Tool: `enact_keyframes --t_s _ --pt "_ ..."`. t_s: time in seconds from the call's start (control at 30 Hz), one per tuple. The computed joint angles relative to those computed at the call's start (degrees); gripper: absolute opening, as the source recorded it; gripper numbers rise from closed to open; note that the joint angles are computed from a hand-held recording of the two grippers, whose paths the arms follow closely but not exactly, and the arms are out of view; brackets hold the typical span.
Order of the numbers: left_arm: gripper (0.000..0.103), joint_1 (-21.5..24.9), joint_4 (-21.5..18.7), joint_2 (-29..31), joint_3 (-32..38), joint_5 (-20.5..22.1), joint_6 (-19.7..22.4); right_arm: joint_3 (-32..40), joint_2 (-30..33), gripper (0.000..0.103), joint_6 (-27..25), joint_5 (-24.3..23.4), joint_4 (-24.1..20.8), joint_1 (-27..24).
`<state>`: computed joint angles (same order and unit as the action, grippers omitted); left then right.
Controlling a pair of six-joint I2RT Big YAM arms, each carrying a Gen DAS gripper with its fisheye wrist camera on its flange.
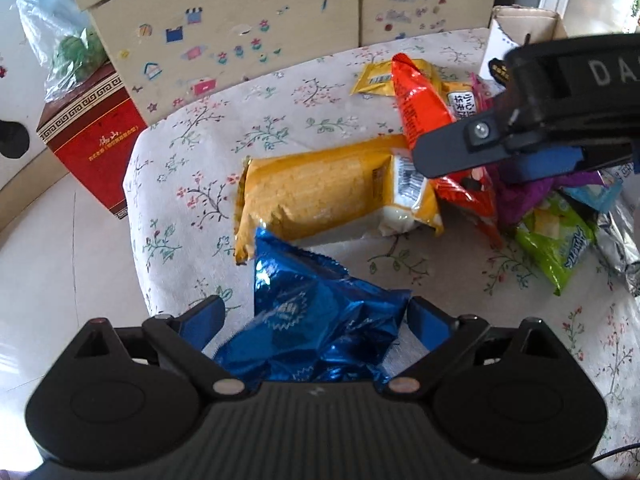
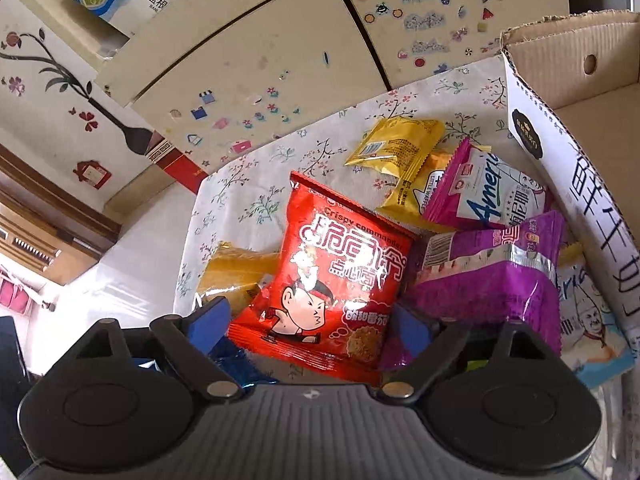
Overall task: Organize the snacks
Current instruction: 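Grasp the red chip bag with right gripper while left grasps another blue foil bag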
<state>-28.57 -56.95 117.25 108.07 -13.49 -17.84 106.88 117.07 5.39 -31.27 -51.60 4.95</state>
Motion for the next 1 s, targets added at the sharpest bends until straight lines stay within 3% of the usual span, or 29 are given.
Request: enact_keyframes --t_s 0.2,0.33,0.53,0.63,0.77,0.83,1.0 --pt "0.094 -0.1 0.2 0.0 -0.5 -0.5 -1.0 0.2 0.5 0.090 0.3 -0.2 1.0 0.3" --pt "0.077 0.4 1.7 -0.6 -1.3 1.9 -3.3 -0.3 0.5 0.075 0.3 -3.5 1.3 -0.3" --pt "0.072 0.6 2.6 -1.1 -2.0 1.6 -5.3 0.5 0.6 0.069 -3.6 -4.7 -0.5 -0.3" --pt "0.072 0.7 2.6 -1.4 -2.2 1.3 -6.6 1.4 0.8 0.069 -4.7 -4.4 -1.5 -0.3" --pt "0.072 1.0 2.8 -1.8 -2.6 1.5 -8.7 0.7 -0.1 0.077 -5.5 -1.7 1.7 -0.1" --pt "0.072 1.2 2.9 -1.9 -2.6 1.9 -9.5 0.6 -0.1 0.086 -4.0 -0.6 3.0 -0.1" --pt "0.072 1.3 2.9 -1.6 -2.2 3.4 -10.6 2.1 1.6 0.089 0.6 -0.2 3.0 0.5"
